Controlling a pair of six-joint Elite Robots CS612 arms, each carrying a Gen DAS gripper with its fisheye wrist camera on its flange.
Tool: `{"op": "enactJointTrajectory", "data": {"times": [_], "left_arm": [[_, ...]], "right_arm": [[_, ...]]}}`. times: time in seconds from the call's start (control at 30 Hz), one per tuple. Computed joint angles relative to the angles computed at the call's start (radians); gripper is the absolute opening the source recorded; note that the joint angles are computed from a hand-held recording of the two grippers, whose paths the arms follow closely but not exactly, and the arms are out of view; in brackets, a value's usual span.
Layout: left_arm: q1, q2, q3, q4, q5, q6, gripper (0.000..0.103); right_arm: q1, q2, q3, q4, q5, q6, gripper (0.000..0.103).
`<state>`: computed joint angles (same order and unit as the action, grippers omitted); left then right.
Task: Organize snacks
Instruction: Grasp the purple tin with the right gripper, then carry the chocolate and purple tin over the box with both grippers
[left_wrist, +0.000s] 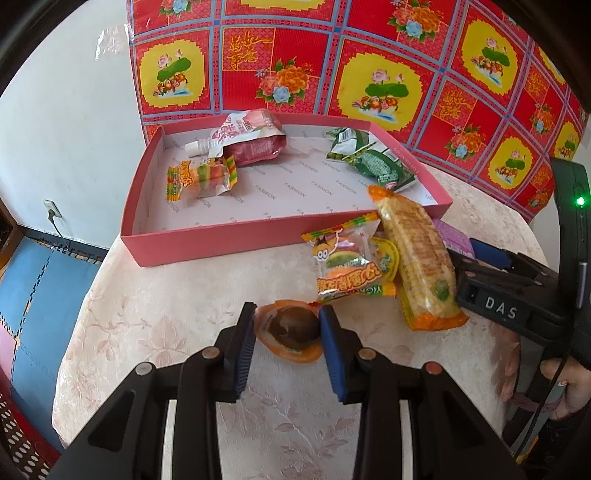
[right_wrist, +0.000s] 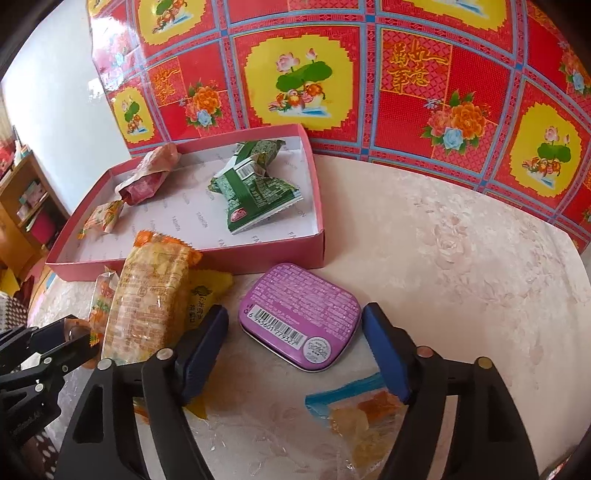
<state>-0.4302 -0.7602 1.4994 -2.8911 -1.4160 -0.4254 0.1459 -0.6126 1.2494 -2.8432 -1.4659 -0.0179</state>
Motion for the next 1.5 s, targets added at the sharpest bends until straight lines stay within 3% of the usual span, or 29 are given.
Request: {"op": "enactJointTrajectory", "data": {"times": [0.2, 0.3, 0.47, 1.0, 1.5], "left_arm": [[0.0, 0.001, -0.002, 0.004, 0.002, 0.0, 0.036], [0.0, 0.002, -0.004, 0.003, 0.002, 0.004, 0.036], [0.001, 0.002, -0.004, 0.002, 0.0, 0.003, 0.035], [-0.001, -0.015, 0.014, -0.045, 0.025, -0.002, 0.035], [0.005, -0.014, -0.005, -0.08, 0.068, 0.003, 0.035]], "right_arm": [[0.005, 0.0, -0.002, 0.006, -0.024, -0.012, 0.078], [0.005, 0.0, -0.001, -0.002, -0.036, 0.001, 0.07], [0.003, -0.001, 0.002, -0.008, -0.032, 0.012, 0.068], [-0.015, -0.023, 0.045, -0.102, 0.012, 0.072, 0.068], [-0.018, -0.034, 0.04, -0.142, 0.075, 0.041, 0.068]]}}
